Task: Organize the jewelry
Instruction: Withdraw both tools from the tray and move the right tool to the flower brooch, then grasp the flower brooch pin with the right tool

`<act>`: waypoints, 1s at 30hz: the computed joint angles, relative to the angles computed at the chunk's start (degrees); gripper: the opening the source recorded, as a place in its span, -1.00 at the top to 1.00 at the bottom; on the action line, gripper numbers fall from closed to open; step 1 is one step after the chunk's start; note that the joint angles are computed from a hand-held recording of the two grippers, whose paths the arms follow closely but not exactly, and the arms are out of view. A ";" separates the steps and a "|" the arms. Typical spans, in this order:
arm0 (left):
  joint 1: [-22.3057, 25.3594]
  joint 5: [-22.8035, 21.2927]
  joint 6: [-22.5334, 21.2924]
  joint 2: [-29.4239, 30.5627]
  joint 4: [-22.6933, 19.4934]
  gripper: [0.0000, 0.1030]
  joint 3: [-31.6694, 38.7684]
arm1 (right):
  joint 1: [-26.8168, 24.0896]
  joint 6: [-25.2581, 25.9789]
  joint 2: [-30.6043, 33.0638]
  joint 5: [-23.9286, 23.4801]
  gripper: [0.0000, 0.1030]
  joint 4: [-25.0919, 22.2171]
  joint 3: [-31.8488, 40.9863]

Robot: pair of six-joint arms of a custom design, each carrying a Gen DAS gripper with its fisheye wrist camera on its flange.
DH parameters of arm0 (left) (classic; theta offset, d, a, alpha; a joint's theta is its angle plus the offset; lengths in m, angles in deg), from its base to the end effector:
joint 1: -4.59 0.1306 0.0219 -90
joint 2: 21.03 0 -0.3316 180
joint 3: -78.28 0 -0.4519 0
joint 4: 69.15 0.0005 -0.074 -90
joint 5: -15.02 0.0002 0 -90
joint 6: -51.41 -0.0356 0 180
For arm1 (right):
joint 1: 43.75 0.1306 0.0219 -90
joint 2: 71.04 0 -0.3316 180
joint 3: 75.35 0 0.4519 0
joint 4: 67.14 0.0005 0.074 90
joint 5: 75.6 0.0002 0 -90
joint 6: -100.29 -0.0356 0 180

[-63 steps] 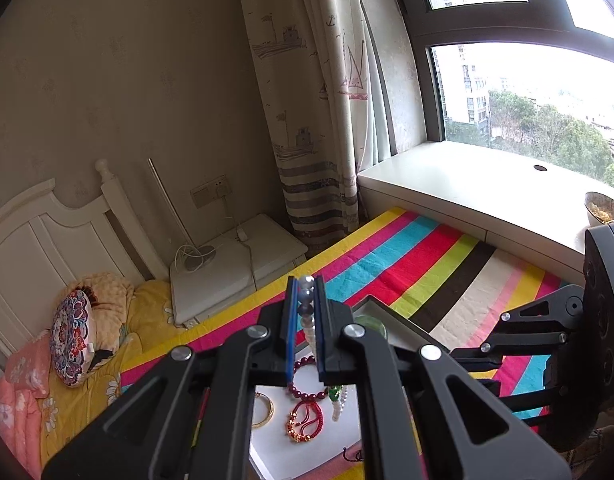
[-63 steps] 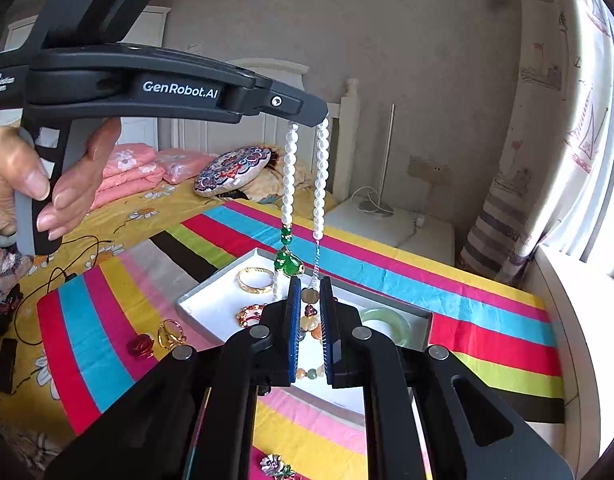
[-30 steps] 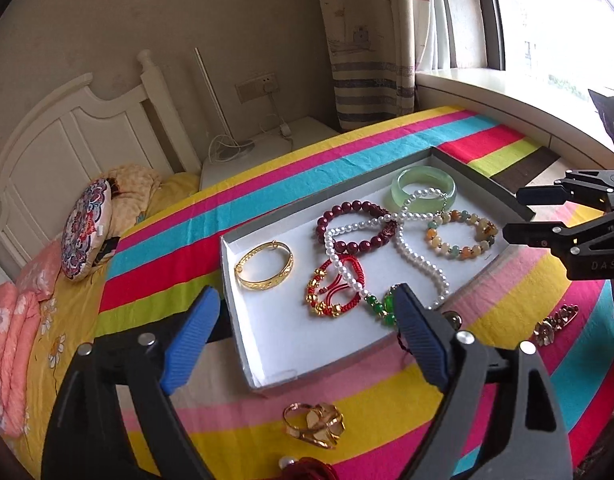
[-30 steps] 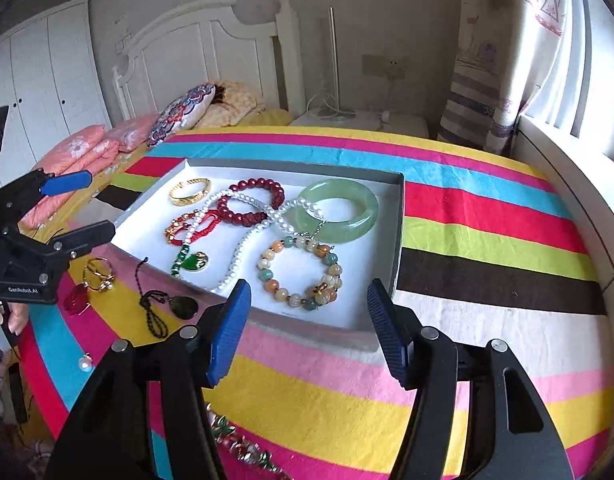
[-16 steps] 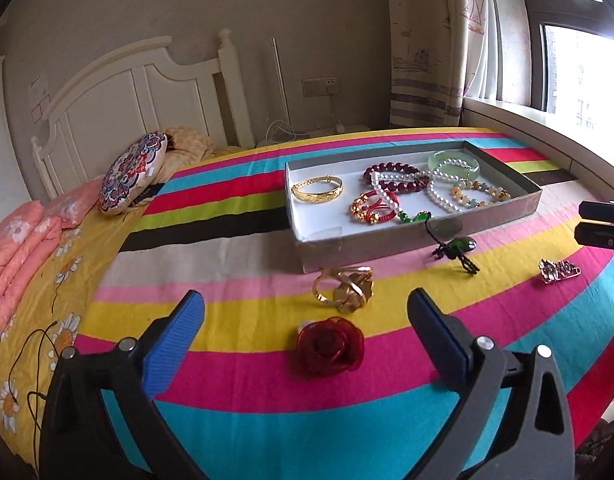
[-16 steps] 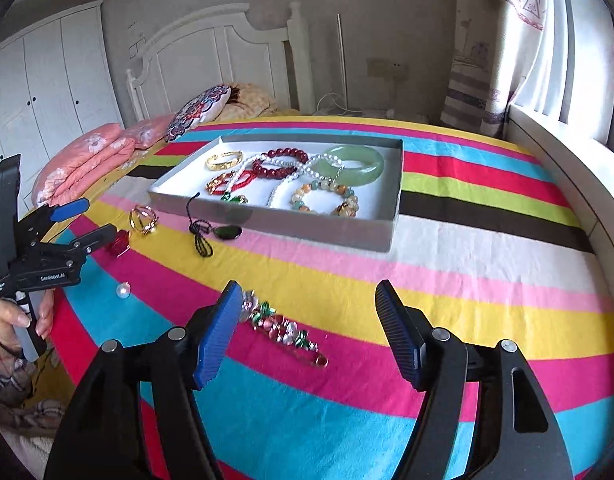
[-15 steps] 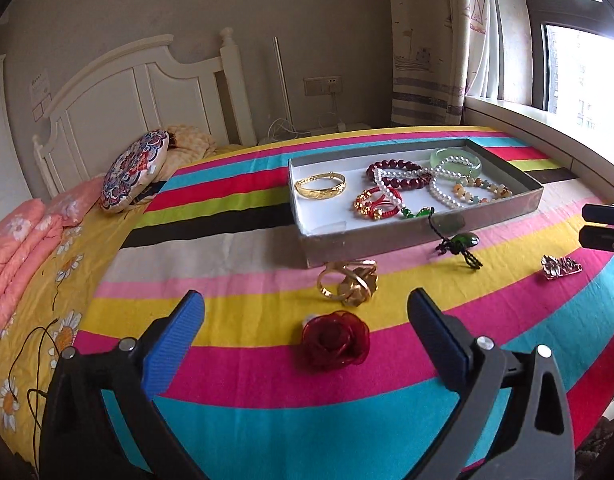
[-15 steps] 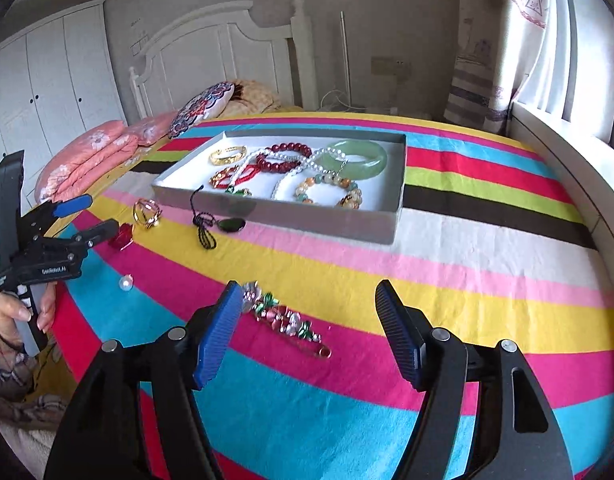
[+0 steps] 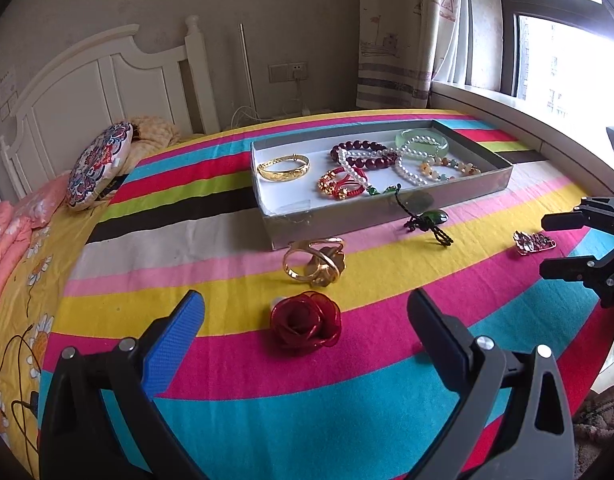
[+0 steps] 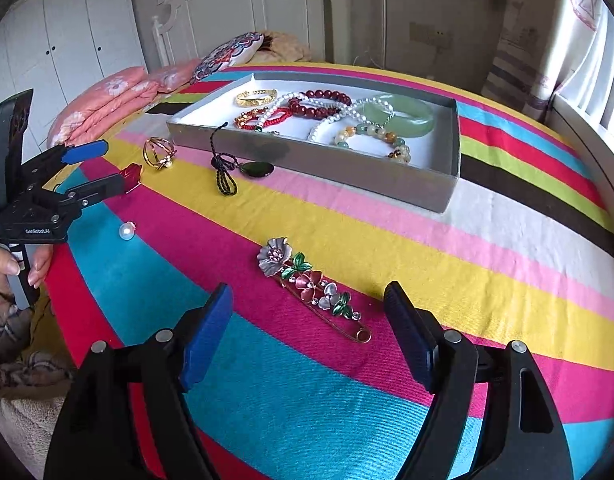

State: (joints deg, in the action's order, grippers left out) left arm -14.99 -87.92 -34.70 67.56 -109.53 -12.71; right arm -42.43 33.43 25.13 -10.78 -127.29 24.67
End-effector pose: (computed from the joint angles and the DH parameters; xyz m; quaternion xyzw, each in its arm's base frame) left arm 0.5196 -0.1769 0.3954 0.0757 0.8985 0.0145 0.4322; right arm 0.5667 0.0277 0.4021 -0.2596 0.8995 0.1513 0.3173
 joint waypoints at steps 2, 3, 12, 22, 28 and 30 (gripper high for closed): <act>0.00 -0.20 0.04 -0.22 0.46 -0.95 -0.27 | 0.21 0.42 -0.28 0.55 -0.47 0.16 -0.33; -0.01 -0.41 0.07 -0.28 0.56 -0.95 -0.35 | 0.47 1.11 -0.71 1.13 -0.46 0.36 -0.84; -0.08 -0.83 -0.14 -0.40 0.72 -0.95 -0.41 | 2.39 8.82 -5.08 0.48 -0.26 -0.19 -4.75; -0.10 -1.13 -0.11 -0.22 0.22 -0.95 -0.13 | 3.86 -4.04 -2.11 6.63 -0.27 1.21 -1.88; -0.01 -1.23 0.00 -0.15 -0.01 -0.95 -0.06 | 4.10 -2.70 -3.48 7.76 0.60 2.64 -3.28; -0.04 -1.34 0.13 -0.09 -0.11 -0.95 -0.02 | 3.37 -2.68 -3.52 6.66 0.65 2.80 -3.46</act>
